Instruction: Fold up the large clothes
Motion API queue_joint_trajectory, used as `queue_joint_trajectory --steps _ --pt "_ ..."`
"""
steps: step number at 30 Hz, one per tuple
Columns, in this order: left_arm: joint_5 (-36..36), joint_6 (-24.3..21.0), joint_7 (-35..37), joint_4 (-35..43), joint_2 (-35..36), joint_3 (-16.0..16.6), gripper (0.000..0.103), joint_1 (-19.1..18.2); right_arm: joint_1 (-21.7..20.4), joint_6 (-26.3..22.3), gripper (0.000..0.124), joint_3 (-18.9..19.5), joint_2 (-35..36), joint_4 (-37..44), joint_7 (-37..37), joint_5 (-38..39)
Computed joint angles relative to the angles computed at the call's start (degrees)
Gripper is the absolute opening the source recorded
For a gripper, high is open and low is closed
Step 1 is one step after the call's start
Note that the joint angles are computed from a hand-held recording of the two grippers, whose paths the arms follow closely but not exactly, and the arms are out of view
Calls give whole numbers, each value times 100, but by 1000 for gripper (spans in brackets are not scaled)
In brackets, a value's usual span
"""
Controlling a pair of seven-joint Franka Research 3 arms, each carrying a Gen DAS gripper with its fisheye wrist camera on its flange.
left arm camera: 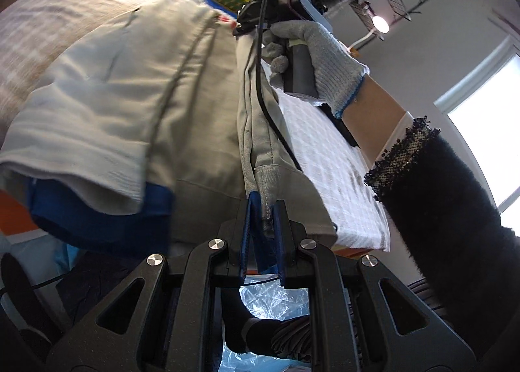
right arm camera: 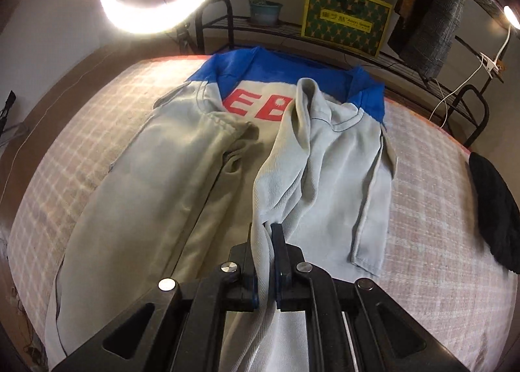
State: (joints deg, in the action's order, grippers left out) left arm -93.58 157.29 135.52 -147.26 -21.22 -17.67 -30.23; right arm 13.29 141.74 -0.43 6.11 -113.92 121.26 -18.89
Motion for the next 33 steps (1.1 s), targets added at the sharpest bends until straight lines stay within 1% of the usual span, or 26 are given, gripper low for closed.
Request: queue_joint_trajectory --steps 4,5,6,7,8,9,12,14,17,19,22,26,27,28,29,30,32,33 --pt "189 -20 -146 -4 152 66 12 77 74 -136 5 5 216 89 -81 -74" --pt "224 -6 -181 -9 165 61 12 73 60 -99 9 15 210 44 -234 33" --pt "251 10 -183 7 211 59 12 71 30 -9 18 35 188 -24 -439 219" --pt "315 34 -225 5 235 50 12 66 7 80 23 43 143 -105 -592 372" --pt "366 53 -270 -8 244 52 12 59 -59 297 37 78 47 -254 -877 741" --pt "434 72 -334 -8 264 53 12 50 -122 504 45 110 -76 -418 -1164 1152" --pt "644 109 -549 -87 229 101 12 20 -209 797 48 135 -504 -814 -1635 1986" --pt "780 125 -617 -199 87 141 11 -11 -251 953 48 132 -966 -1147 -1938 2500" --pt "1006 117 -656 -267 -25 228 12 -73 -281 1009 48 139 -1813 -1661 -2247 2871" --pt "1228 -32 -767 -329 -149 335 11 -101 -299 941 48 151 -2445 -2061 -2374 3068" --pt "1574 -279 -944 -476 -465 511 12 -138 -357 515 48 263 -3468 -2692 -2355 3173" --pt "2308 -494 -1190 -607 -917 733 12 -150 -194 -88 49 511 -4744 -3523 -2393 3271" --pt "2578 -536 -1294 -614 -1013 796 16 -119 -84 -184 51 604 -5064 -3742 -2380 3326" --pt "2842 -567 -1385 -624 -1107 867 25 -75 11 -236 53 701 -5341 -3935 -2356 3363" --pt "3039 -565 -1459 -632 -1160 938 29 -47 108 -247 57 811 -5570 -4107 -2331 3384" --pt "3213 -565 -1487 -585 -1132 1038 32 -17 214 -239 58 920 -5800 -4291 -2308 3395" --pt "3781 -456 -1724 -518 -1065 1073 32 156 322 -217 58 1214 -5985 -4508 -2123 3334" --pt "4080 -351 -1847 -444 -965 1078 32 276 358 -202 54 1341 -5996 -4575 -2030 3269"
